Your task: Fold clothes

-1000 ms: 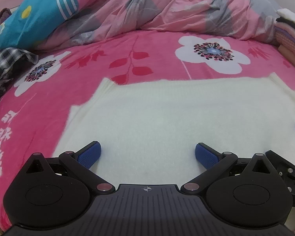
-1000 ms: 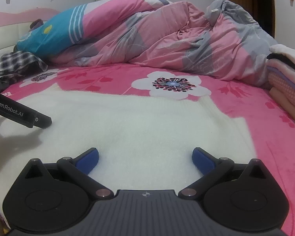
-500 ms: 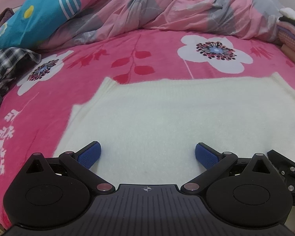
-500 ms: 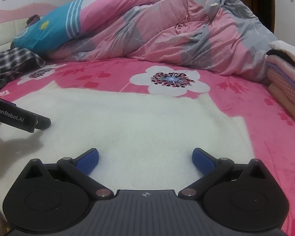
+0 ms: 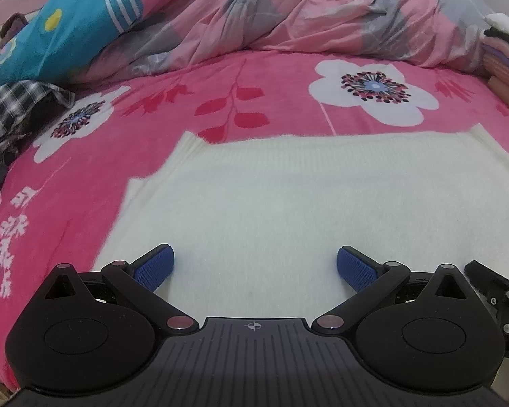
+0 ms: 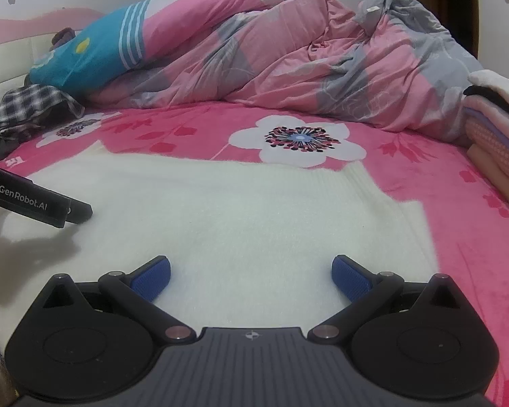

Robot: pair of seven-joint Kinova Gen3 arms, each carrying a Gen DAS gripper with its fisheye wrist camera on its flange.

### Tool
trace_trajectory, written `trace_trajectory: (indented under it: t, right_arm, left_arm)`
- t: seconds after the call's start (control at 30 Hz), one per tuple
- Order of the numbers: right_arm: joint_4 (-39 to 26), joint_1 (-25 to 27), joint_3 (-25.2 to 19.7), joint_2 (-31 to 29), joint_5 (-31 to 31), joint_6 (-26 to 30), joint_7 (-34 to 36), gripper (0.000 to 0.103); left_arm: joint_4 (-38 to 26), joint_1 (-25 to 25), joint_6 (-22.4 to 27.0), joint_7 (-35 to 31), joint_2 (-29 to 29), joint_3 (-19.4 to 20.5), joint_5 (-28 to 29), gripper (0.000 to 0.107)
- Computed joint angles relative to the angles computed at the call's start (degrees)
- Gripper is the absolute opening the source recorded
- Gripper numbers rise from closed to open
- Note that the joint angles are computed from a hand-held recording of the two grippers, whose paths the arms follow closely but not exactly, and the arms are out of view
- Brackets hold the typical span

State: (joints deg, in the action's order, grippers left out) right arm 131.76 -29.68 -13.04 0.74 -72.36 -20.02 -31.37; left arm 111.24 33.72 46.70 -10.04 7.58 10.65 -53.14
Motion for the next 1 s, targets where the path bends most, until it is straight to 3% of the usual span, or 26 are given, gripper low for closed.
trace_trajectory:
  t: [0.23,0.73,1.0]
  right_arm:
    - [1.0,-0.8,-0.3,0.4,4.0,-2.3,-4.5,0.103]
    - [2.0,-1.4,0.1,0.7,8.4,-3.4,-9.3,0.103]
    - [2.4,-2.0,0.1,0.9,9.1,-4.5,-10.5,0.103]
  left_arm:
    - [0.3,0.3,0.0,2.0,0.0,0.0,-0.5,0.103]
    - [-2.9,2.0,5.3,3.4,1.7,0.2,1.8,0.103]
    - [-2.6,1.2,3.7,1.7,0.9,-0.3,3.6,0.103]
